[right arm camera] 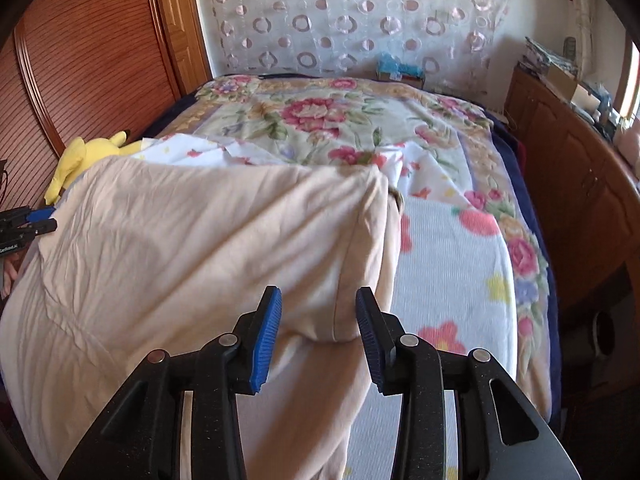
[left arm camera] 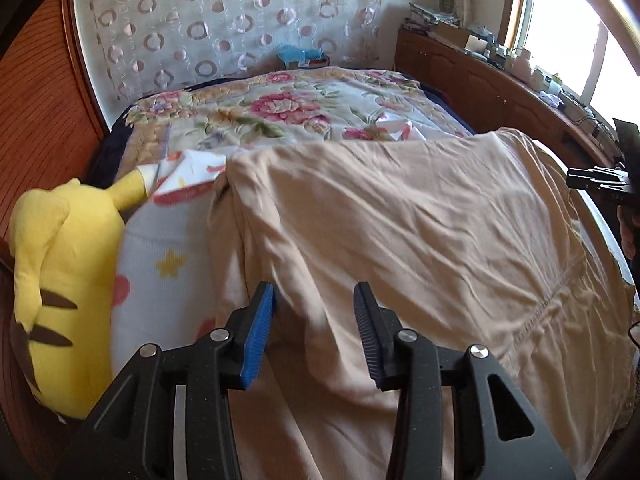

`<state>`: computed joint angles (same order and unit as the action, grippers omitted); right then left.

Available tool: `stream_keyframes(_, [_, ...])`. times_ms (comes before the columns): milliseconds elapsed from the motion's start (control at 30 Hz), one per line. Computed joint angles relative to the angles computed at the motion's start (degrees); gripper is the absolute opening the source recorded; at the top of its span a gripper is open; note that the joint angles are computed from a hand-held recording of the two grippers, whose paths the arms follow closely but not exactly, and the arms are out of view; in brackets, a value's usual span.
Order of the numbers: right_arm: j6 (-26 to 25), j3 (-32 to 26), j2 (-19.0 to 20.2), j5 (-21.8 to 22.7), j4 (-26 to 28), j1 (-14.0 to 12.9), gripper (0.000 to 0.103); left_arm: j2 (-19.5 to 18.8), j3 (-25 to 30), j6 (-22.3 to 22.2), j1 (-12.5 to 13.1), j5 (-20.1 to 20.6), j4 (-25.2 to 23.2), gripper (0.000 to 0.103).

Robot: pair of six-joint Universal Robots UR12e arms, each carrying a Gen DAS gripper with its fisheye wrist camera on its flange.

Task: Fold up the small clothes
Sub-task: 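Lower the hem over the collar end with both grippers, then open both grippers and release the folded shirt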

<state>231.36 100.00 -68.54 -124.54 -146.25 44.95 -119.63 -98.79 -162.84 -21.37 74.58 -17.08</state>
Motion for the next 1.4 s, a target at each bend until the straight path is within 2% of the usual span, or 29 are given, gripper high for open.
stream_keyframes(200, [1.84, 1.54, -1.04, 0.52, 1.15, -0.66, 0.04, 0.8, -1.72, -1.22, 0.45, -0.27, -0.56, 0.042])
stream_keyframes(300, [1.59, 1.98, -1.22, -0.43, 0.04, -0.6, 0.04, 0.66, -1.73, -2.12, 0.48, 0.2, -0.29, 0.042])
stream_keyframes(467, [-0.38, 2.23, -0.48, -0.15, -3.2, -0.46, 0.04, 1.01, -2.47, -2.33, 0.76, -2.2, 1.2, 0.042])
stream_keyframes(533, [-0.83, 2.15, -0.15, -0.2, -3.59, -0.4, 0.04, 0.99, -2.47, -2.11, 0.41, -1.39, 0.9, 0.042])
stream_keyframes(633, [0.05, 1.44, 0.08, -0.07, -0.57, -0.62, 0.04, 0.76, -2.17, -1.73, 0.25, -1.31, -0.33, 0.042])
stream_keyframes(767, [-2.38, 1.12, 0.47, 0.62, -2.09, -0.86, 0.04, 0.63, -2.07, -2.0, 0.2, -1.17, 0.14, 0.042])
stream_keyframes(833, [-4.37, 1.13, 0.55, 0.97, -3.43, -0.92, 0.033, 0.61, -2.1, -1.83, 0.21, -1.31, 0.33, 0.042])
stream_keyframes(1000, [-6.71, 0.04, 1.1, 0.65, -2.07, -1.09, 0.025, 0.43, -2.14, -1.59, 0.18, -1.54, 1.2, 0.041])
stream_keyframes(1267, [-8.37, -0.68, 1.4, 0.31, -2.21, -0.64, 0.025, 0.17, -2.23, -1.33, 0.06, -0.48, 2.26, 0.041])
stream_keyframes(1400, [-4.97, -0.47, 0.95, 0.91, 1.28, -0.98, 0.025, 0.04, -2.27, -1.35, -0.03, -0.11, 2.86, 0.041])
